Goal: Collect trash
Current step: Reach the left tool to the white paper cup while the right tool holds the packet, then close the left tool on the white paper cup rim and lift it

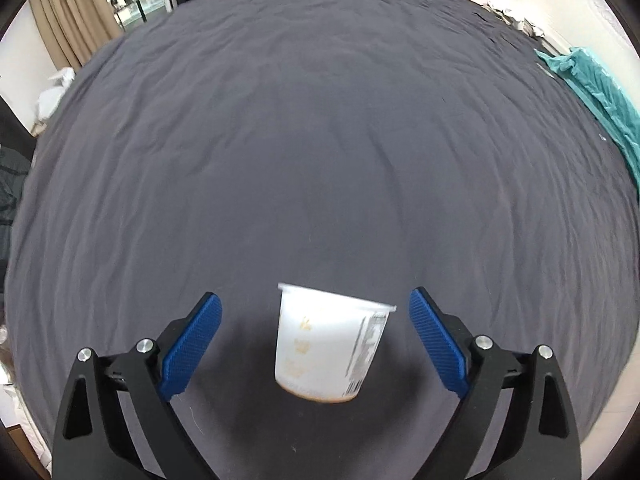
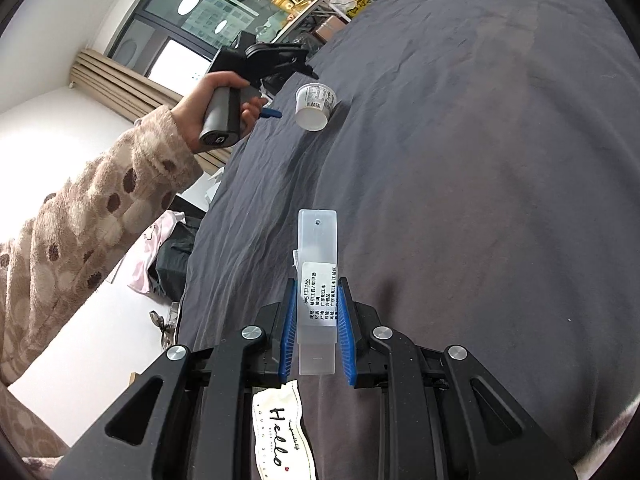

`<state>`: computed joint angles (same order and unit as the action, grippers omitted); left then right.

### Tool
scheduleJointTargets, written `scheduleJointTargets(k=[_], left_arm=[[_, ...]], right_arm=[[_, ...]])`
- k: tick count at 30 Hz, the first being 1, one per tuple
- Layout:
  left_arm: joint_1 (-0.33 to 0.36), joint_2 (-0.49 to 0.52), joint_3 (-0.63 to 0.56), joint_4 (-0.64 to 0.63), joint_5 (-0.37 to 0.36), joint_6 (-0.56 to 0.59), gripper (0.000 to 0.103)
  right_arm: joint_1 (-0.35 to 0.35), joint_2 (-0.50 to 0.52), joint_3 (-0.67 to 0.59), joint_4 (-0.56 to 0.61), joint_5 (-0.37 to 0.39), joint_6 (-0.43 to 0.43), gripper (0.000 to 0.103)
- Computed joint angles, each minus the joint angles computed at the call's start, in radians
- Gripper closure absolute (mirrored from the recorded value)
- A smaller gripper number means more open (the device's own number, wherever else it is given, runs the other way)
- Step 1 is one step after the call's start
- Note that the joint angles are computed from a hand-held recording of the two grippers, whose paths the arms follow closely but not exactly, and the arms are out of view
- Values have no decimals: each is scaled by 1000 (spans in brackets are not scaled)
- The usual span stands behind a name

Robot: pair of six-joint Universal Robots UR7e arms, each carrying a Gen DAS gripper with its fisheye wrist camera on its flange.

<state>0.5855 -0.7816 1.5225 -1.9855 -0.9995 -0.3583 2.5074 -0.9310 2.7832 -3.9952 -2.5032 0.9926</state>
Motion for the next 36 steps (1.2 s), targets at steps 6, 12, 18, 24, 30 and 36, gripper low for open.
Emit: scheduleJointTargets(k=[6, 12, 18, 24, 30, 36], left_arm=[[-8, 57, -54, 54, 83, -9, 10], [5, 57, -89, 177, 83, -52, 12], [22, 13, -66, 165, 88, -42, 12], [15, 3, -49, 157, 69, 42, 12], [-8, -5, -1, 117, 99, 124, 11], [5, 20, -47, 153, 96, 87, 10]], right_arm=[[10, 8, -2, -9, -6, 2, 85], [6, 4, 0, -7, -1, -7, 85], [18, -2, 5, 2, -7, 1, 85], [16, -22, 10, 32, -7, 13, 85], [18, -36, 11, 44, -5, 13, 85], [6, -49, 8, 50, 11, -8, 85]])
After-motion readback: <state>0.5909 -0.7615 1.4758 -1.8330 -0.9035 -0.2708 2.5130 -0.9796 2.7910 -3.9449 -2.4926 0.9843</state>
